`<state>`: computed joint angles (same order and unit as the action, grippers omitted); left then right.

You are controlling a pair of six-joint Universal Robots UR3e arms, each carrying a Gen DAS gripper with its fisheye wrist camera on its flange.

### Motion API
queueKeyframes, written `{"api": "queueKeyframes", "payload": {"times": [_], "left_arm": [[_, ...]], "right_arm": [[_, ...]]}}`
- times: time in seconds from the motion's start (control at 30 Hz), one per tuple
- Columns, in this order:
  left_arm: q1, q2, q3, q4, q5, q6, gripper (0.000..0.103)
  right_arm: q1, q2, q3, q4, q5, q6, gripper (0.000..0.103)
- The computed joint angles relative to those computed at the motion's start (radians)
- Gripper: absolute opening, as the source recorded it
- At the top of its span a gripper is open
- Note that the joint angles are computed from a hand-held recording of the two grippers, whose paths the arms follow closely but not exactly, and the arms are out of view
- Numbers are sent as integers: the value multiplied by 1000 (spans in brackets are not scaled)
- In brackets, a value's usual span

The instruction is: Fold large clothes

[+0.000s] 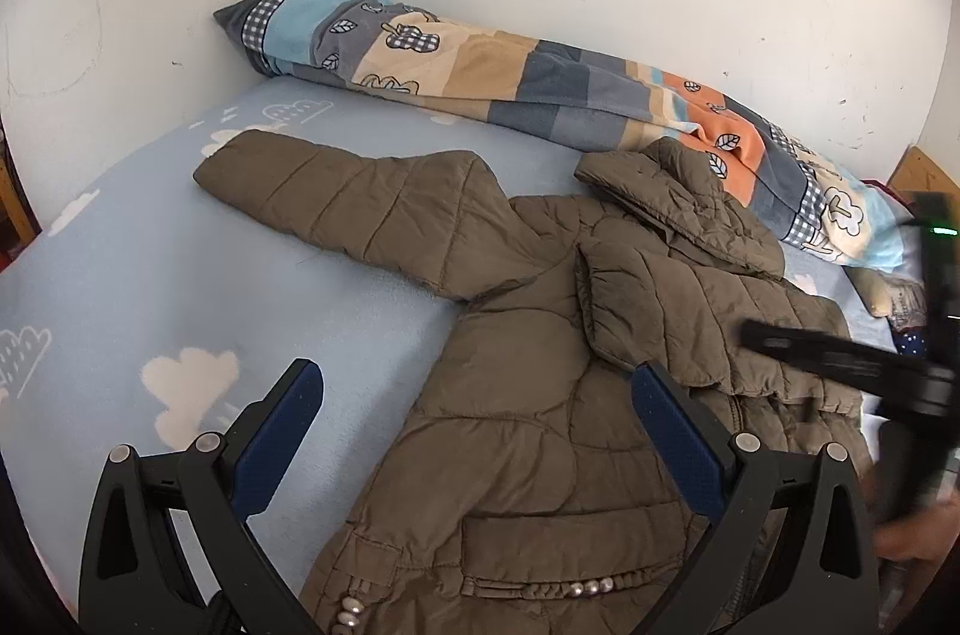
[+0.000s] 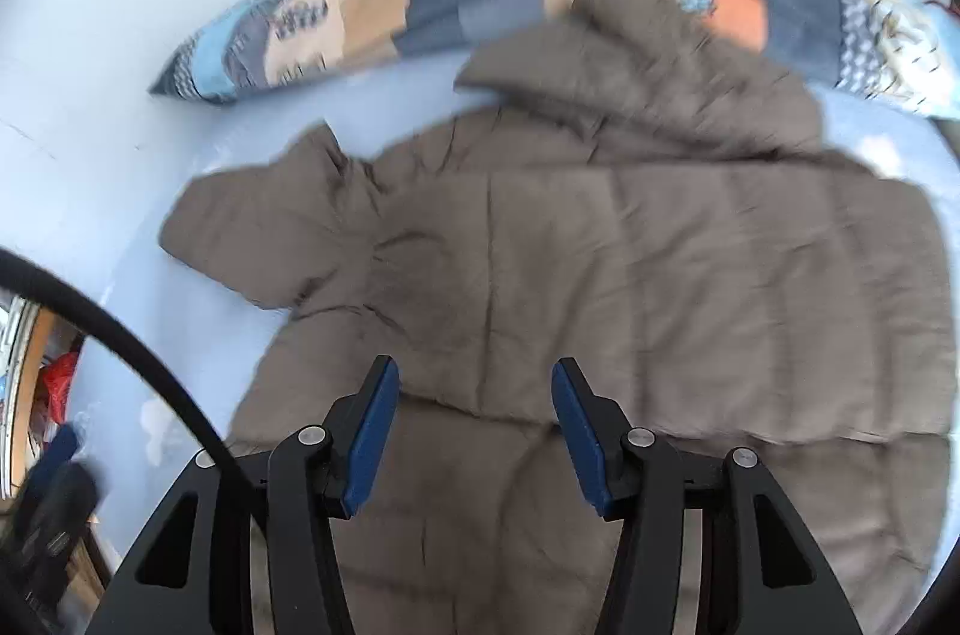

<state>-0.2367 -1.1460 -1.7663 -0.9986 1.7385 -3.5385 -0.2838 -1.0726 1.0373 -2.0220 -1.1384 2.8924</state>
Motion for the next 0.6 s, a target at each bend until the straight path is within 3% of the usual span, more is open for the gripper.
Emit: {"api": "queueKeyframes", "payload": {"times": [0.27, 0.37, 0.47, 0.6], "left_arm": [[-58, -74, 47, 1, 2, -25, 103], [-93, -152, 99, 8, 0, 4, 103], [-126, -254, 163, 25, -8, 29, 103], [-128, -383, 222, 72, -63, 40, 103]], "right_arm": [[-285, -450, 344, 136, 121, -145, 60], [-437, -580, 457, 167, 185, -137, 60], [-576, -653, 534, 228, 271, -137, 60], [-590, -622, 565, 170, 253, -141, 60]]}}
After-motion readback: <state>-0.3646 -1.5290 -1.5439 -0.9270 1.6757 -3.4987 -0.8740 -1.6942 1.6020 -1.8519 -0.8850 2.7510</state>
